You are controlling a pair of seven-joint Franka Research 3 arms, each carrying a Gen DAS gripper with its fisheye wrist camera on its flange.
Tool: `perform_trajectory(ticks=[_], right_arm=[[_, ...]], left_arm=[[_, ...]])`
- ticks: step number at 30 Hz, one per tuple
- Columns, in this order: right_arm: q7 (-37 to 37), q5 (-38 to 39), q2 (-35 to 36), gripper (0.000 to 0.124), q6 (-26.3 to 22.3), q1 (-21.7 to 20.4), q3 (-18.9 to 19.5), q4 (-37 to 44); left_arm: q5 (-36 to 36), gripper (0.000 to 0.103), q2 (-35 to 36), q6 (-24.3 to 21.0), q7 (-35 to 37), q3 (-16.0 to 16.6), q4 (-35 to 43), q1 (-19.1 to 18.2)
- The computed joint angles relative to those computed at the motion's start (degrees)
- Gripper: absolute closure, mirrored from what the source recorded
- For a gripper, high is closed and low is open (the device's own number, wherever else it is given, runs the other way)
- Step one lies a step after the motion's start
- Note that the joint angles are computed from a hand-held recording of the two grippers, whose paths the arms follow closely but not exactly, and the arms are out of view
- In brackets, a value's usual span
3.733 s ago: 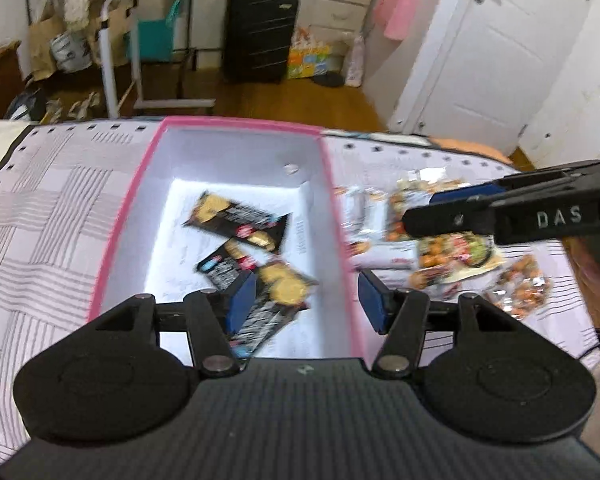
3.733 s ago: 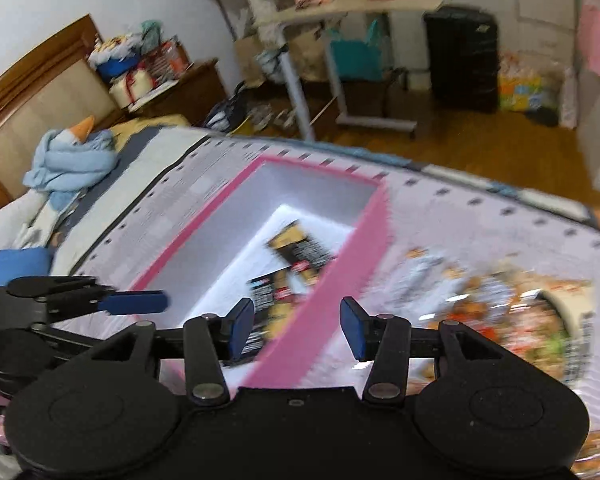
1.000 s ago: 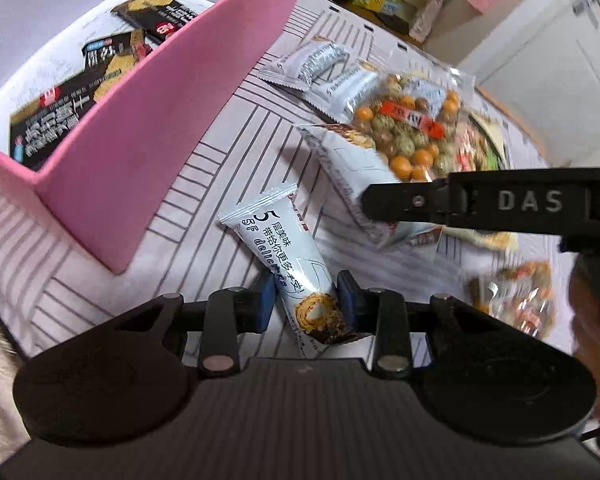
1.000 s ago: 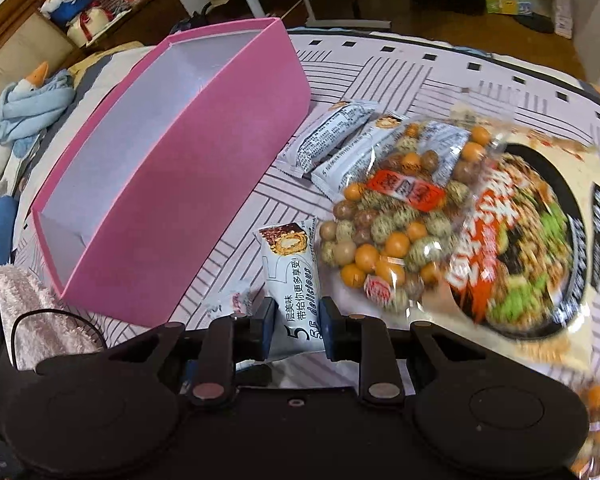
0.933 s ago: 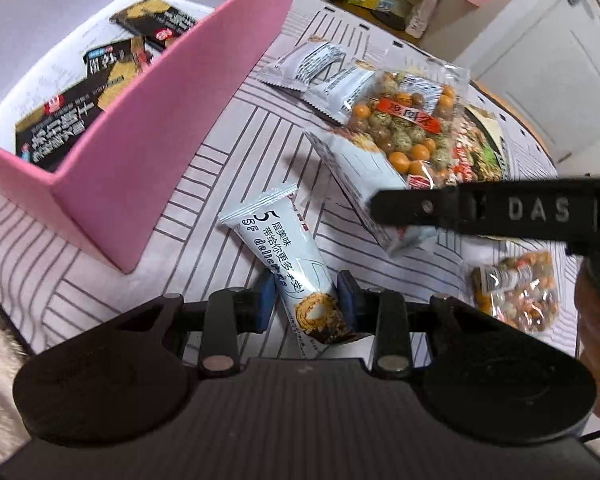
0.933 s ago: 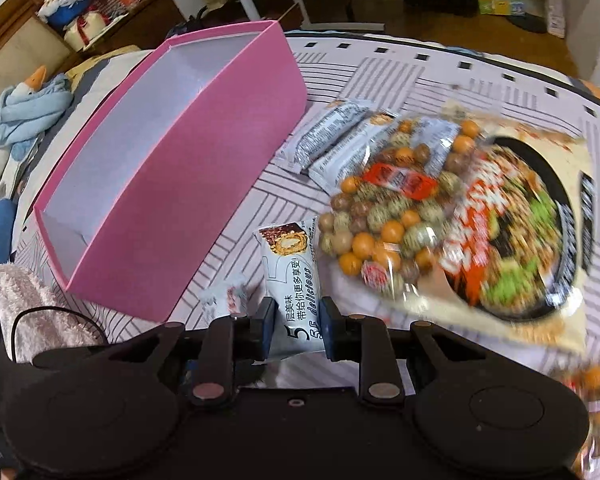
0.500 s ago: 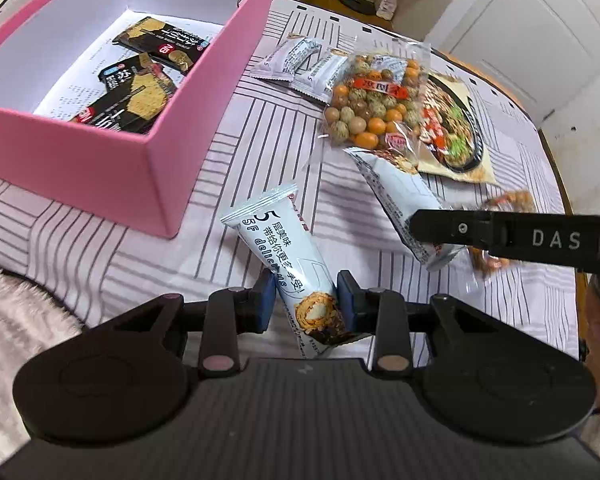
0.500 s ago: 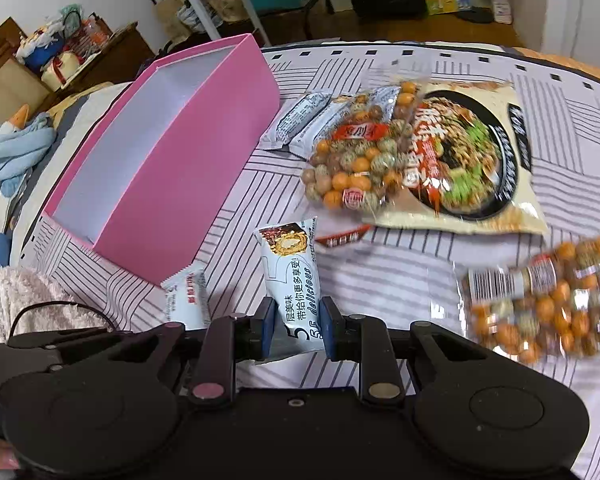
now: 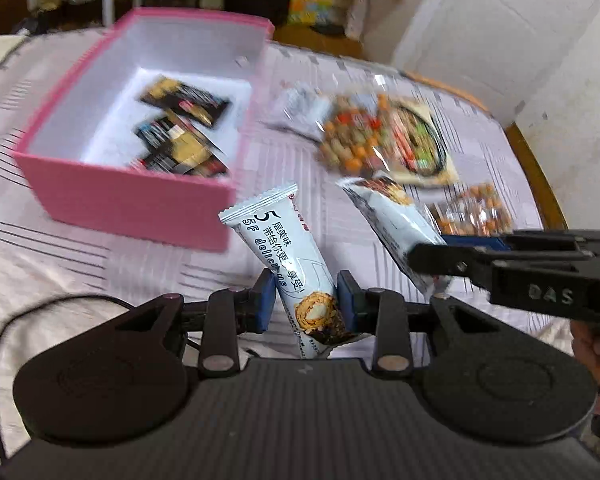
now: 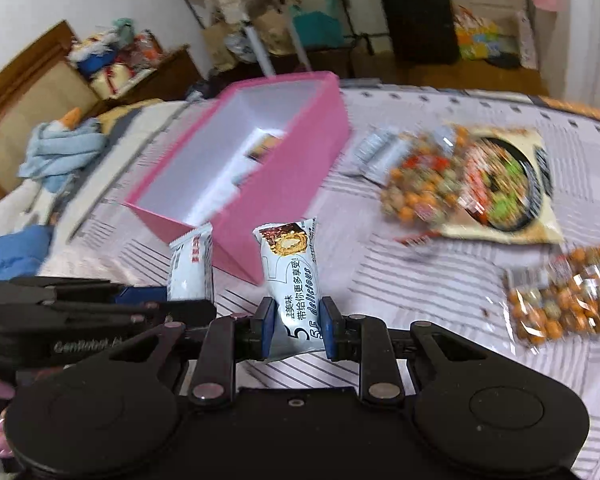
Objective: Organize snacks
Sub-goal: 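Carry the white snack bar with both grippers over the pink box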
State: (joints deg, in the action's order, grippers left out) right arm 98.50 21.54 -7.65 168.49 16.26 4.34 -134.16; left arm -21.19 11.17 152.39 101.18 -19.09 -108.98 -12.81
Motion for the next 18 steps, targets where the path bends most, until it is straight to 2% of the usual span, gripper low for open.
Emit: perform_trajectory(ticks=[4, 6, 9, 13, 15, 18], right_arm=[[-7.1, 4.2, 2.7, 0.095, -0.5, 2.1, -0.8, 5.3], [-9.1, 4.6, 4.9, 0.095, -0.6, 2.3, -0.4, 8.3], [-8.4, 0.6, 9.6, 0.096, -1.6, 1.9, 0.1, 13.9], [0.4, -15.5, 16.8, 0.096, -4.0, 3.4, -2.5, 22.3], [0.3, -17.6, 20.7, 0.096, -5.8, 3.4, -2.8, 27.1], [-0.4, -19.2, 25.3, 0.096, -7.9, 3.8, -3.5, 32.9]], left_arm=[[0.5, 0.071, -1.3, 3.5, 0.1, 1.1, -0.3, 0.9], [0.2, 0.071, -0.5, 3.3, 0.7, 1.3, 1.4, 1.7], [-0.1, 0.071, 2.1, 1.7, 1.0, 1.4, 5.7, 3.0], [3.9, 0.071, 6.4, 2.2, 0.2, 2.0, 10.8, 3.4], [7.3, 0.071, 9.5, 1.2, -1.1, 2.5, 14.6, 3.3], [11.2, 0.07, 15.5, -2.7, -2.9, 2.8, 22.3, 3.3]])
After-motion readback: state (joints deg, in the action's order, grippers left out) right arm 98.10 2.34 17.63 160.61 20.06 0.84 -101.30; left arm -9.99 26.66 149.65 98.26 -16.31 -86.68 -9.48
